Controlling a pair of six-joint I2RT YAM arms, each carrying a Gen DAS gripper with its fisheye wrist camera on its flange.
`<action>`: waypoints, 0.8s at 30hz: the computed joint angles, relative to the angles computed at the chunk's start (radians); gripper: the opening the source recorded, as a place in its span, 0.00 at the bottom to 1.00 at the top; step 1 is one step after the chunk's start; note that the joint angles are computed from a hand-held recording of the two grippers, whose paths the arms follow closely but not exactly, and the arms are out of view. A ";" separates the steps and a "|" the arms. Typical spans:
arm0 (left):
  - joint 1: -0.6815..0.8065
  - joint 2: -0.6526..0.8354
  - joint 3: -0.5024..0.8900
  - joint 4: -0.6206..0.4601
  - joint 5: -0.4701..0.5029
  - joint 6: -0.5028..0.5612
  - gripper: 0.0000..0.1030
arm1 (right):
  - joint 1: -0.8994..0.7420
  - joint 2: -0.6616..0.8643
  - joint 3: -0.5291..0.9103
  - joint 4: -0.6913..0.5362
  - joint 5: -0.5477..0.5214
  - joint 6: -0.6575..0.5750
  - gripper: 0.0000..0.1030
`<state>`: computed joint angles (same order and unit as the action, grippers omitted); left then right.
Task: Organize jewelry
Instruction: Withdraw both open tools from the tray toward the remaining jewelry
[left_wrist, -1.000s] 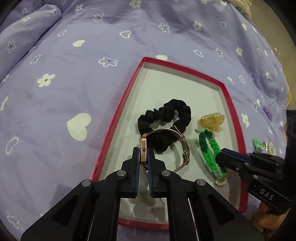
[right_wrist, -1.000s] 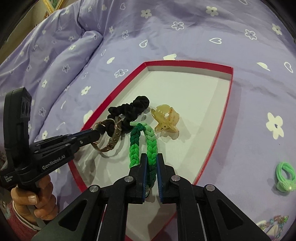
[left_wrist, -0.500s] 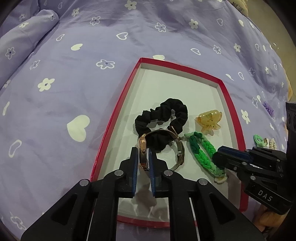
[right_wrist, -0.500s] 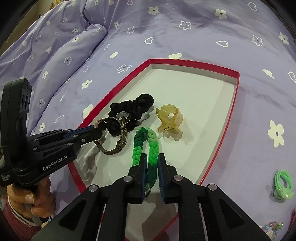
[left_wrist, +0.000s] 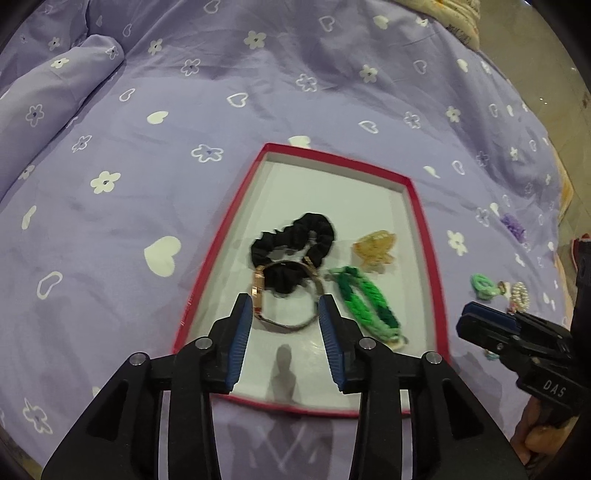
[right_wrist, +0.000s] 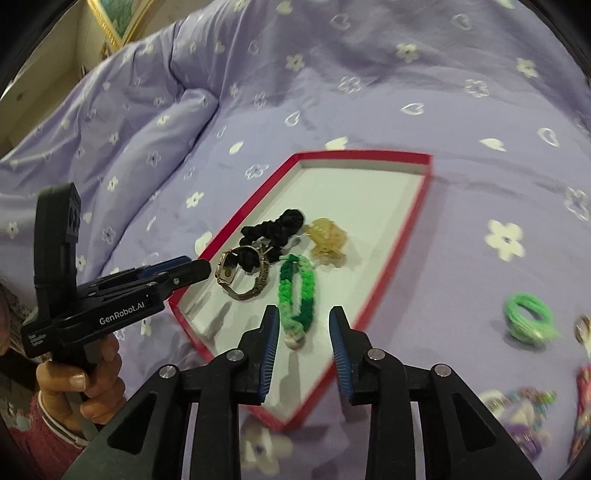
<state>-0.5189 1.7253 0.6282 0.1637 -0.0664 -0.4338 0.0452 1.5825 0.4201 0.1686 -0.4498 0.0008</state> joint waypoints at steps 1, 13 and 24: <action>-0.014 -0.010 -0.004 -0.003 -0.002 -0.008 0.35 | -0.016 -0.017 -0.011 -0.007 -0.009 -0.002 0.31; -0.253 -0.022 0.060 -0.065 -0.037 -0.070 0.36 | -0.473 -0.274 -0.133 -0.262 -0.183 -0.263 0.31; -0.405 0.112 0.216 -0.118 -0.051 -0.081 0.37 | -1.001 -0.186 -0.061 -0.528 -0.287 -0.698 0.31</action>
